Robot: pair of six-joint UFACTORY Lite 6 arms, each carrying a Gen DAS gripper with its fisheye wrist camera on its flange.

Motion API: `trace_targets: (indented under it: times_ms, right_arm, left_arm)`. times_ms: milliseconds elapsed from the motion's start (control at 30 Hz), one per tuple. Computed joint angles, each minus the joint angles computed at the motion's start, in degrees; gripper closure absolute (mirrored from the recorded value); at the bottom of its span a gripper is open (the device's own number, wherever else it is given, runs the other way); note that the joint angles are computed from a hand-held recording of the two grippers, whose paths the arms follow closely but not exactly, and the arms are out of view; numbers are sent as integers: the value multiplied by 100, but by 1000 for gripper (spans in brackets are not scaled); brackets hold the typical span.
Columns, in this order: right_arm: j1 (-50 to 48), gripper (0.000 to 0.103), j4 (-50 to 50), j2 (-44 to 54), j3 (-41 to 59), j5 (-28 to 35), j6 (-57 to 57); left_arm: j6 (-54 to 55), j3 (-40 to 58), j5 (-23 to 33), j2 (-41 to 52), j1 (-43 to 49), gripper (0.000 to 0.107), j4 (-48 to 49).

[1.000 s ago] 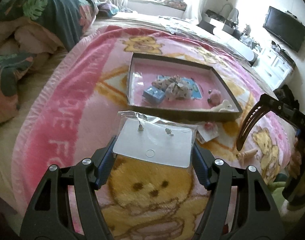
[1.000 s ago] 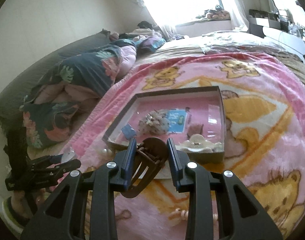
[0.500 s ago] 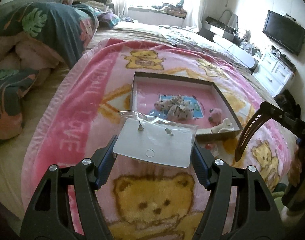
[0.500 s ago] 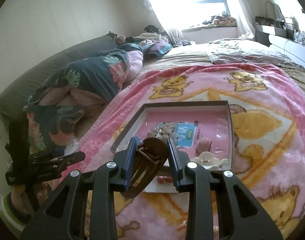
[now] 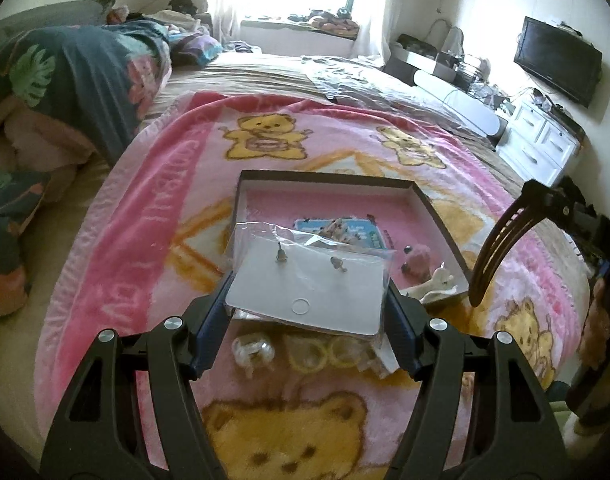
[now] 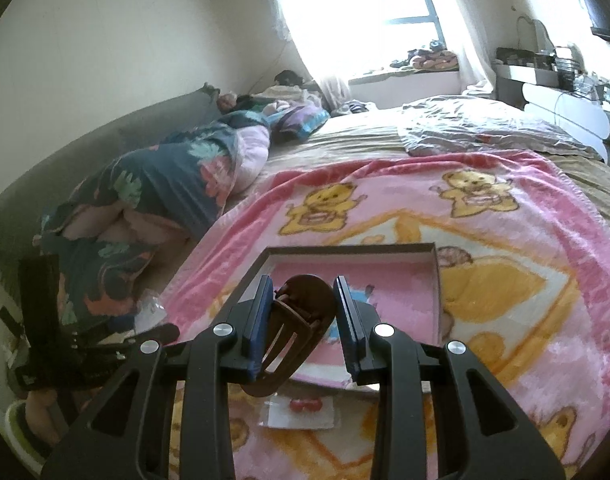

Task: Organize jewelry
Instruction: 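Carry the earring card and brown claw clip over the tray with both tools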

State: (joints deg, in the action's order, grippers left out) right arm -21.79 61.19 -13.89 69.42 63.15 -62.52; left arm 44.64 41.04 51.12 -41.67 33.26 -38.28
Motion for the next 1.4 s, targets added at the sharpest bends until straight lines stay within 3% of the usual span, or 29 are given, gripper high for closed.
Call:
trace_targets:
  times_ms: [500, 867, 1400]
  right_arm:
    - [-176, 73, 178, 1056, 922, -695, 241]
    - [132, 73, 65, 1500, 824, -1474, 329]
    - [888, 73, -7, 1569, 49, -2450, 274]
  left_arm:
    - [-1294, 485, -1480, 1360, -1755, 46, 850]
    - [-1053, -161, -2210, 1750, -1646, 46, 849]
    - [694, -528, -2374, 2017, -771, 45, -607]
